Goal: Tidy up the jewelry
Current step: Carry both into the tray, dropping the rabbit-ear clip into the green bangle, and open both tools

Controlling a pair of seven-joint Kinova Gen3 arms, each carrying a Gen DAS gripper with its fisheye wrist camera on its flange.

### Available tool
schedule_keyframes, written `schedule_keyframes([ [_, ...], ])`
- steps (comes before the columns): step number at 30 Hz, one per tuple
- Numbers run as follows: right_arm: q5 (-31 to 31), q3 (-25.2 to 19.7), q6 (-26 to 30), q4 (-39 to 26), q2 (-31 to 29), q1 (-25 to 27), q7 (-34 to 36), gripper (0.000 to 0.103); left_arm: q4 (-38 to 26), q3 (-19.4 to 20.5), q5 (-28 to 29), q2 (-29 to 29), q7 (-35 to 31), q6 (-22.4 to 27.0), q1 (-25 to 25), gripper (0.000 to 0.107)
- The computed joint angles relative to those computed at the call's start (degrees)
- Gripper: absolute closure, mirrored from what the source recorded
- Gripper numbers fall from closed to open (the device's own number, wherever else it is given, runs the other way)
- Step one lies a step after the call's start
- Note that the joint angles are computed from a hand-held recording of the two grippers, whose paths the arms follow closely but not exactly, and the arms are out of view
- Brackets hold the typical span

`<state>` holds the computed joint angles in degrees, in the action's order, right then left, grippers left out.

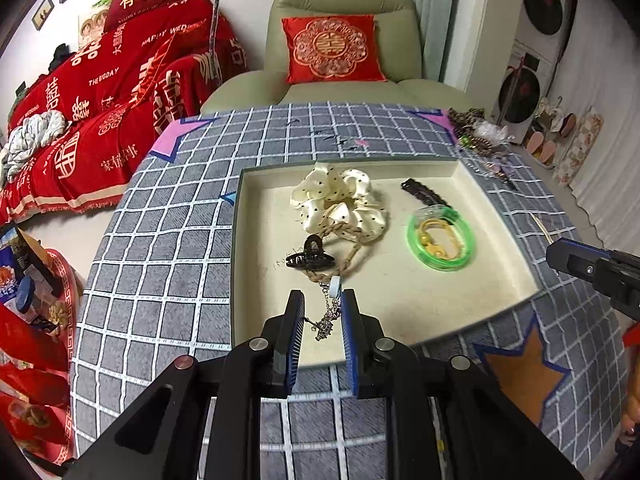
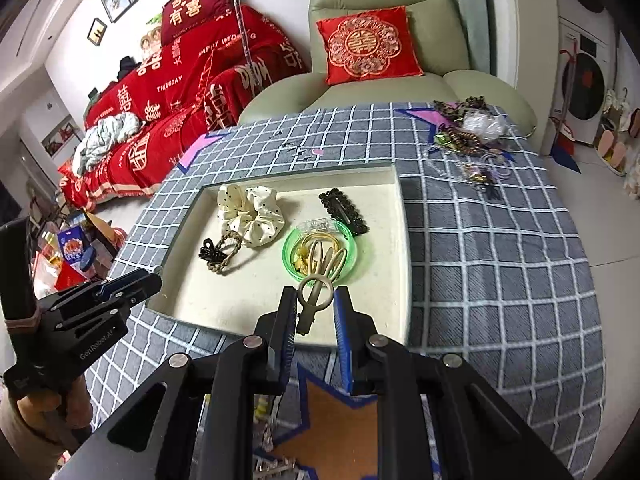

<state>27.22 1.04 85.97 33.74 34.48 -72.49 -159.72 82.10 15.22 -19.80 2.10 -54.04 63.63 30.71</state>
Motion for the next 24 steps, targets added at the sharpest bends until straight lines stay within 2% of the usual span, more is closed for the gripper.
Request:
schedule_keyframes([
  [14, -6.4, 0.6, -1.8, -6.9, 7.0, 6.2, 6.4, 0.083, -1.3, -3.3, 1.9, 6.5, -1.9, -2.2, -0.1, 0.081],
  [24, -9.4, 0.7, -3.6, -6.0, 8.9, 8.1, 6.7, 0.083, -1.2, -4.5, 0.2, 8.7, -1.5, -3.1, 1.9, 0.081],
])
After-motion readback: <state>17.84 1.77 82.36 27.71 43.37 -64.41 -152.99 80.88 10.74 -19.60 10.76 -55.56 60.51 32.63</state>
